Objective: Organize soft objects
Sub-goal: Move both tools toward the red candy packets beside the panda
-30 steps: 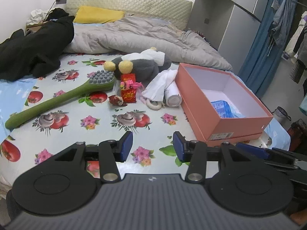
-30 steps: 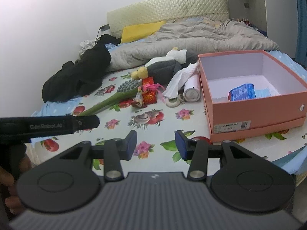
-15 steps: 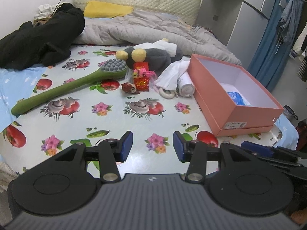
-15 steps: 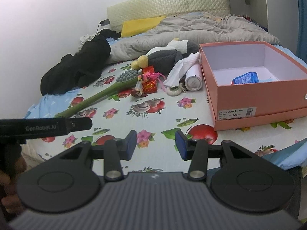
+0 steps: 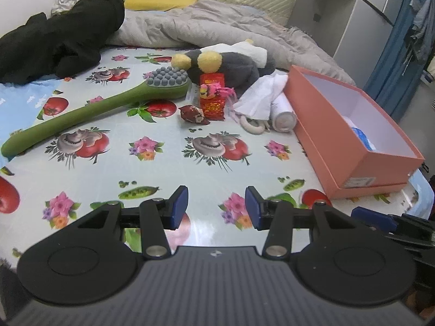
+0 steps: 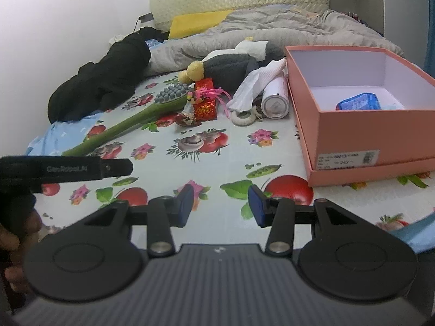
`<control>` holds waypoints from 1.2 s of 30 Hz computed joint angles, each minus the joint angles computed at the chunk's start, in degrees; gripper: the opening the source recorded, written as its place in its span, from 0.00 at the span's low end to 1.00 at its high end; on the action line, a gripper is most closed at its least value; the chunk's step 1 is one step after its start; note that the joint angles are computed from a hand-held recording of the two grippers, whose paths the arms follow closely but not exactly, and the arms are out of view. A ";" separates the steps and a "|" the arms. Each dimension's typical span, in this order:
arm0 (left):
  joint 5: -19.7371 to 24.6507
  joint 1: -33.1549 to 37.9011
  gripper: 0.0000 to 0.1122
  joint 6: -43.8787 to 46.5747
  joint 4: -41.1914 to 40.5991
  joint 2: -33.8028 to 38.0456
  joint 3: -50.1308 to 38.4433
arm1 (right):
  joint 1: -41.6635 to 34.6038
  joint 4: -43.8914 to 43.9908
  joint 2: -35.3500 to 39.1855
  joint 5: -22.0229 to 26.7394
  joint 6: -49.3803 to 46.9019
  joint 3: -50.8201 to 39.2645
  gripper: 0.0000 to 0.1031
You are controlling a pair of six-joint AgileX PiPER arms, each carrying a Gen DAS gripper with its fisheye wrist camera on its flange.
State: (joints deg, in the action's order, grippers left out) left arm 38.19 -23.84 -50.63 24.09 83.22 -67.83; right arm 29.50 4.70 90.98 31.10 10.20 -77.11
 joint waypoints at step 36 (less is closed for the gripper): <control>-8.81 17.05 0.56 18.61 -22.70 37.84 -32.68 | -3.32 -1.15 49.90 16.02 -4.67 -62.70 0.46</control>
State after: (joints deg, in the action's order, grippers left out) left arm 29.38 -6.79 -32.02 1.39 121.06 -100.51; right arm 26.18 3.55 140.88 47.12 5.54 -139.82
